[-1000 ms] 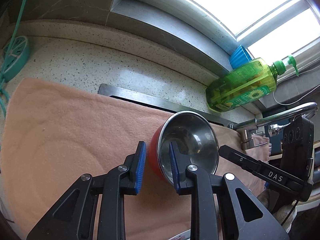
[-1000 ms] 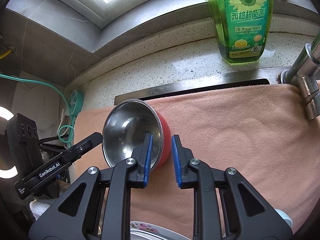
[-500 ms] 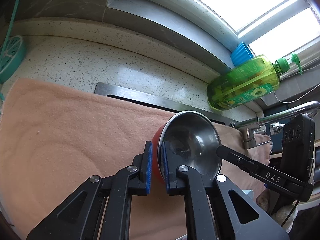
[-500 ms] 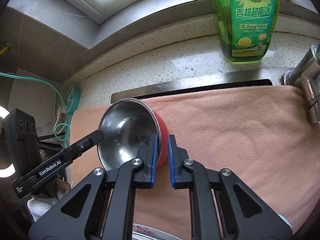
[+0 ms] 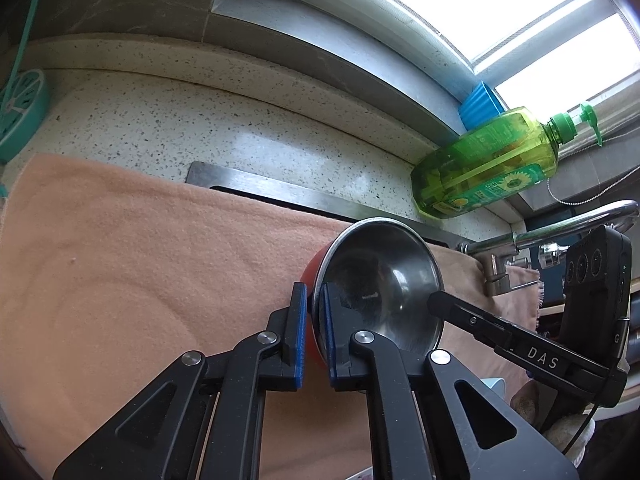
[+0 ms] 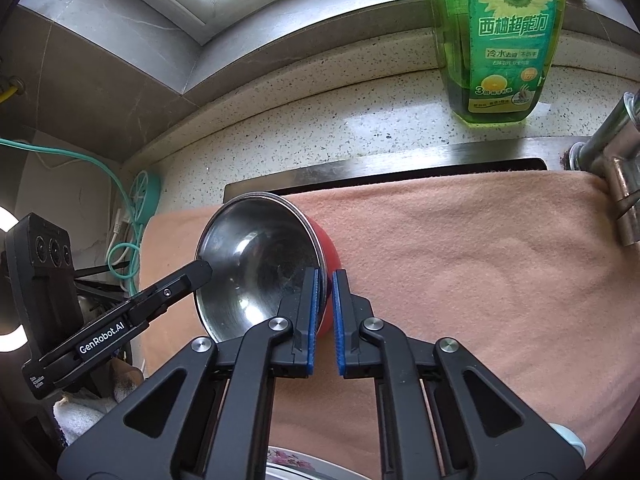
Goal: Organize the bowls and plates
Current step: 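Lift the red steel bowl and carry it toward the large steel bowl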
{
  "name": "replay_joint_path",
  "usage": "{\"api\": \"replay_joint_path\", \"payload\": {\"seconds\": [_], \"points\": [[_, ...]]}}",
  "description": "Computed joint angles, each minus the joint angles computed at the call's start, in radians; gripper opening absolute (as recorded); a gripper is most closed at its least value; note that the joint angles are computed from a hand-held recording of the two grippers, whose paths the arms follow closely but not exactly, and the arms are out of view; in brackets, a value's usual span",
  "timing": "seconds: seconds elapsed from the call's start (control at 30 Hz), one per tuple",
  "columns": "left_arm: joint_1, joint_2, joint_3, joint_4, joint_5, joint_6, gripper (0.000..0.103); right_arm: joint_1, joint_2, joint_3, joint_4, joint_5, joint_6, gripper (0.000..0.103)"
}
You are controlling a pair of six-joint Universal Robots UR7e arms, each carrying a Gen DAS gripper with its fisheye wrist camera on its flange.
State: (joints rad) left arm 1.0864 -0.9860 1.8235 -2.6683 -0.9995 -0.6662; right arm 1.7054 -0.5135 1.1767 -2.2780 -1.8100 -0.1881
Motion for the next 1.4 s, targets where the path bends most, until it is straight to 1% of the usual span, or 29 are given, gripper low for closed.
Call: {"api": "replay_joint_path", "payload": {"seconds": [0.37, 0.67, 0.8, 1.1, 1.4], "points": [[-0.045, -0.060, 0.062, -0.053, 0.028, 0.001, 0.006, 0.019, -0.058, 0.063, -0.015, 0.029, -0.013, 0.007], [-0.106, -0.138, 0.157, -0.105, 0.067, -0.019, 0.007, 0.039, -0.140, 0.177, -0.068, 0.065, -0.027, 0.007], [-0.128, -0.177, 0.207, -0.124, 0.070, -0.040, 0.006, 0.049, -0.176, 0.230, -0.092, 0.079, -0.039, 0.007], [-0.190, -0.254, 0.305, -0.150, 0.111, -0.086, 0.007, 0.077, -0.250, 0.350, -0.148, 0.095, -0.049, 0.007], [-0.257, -0.346, 0.391, -0.141, 0.158, -0.133, 0.006, 0.111, -0.316, 0.450, -0.198, 0.112, -0.052, 0.007]]}}
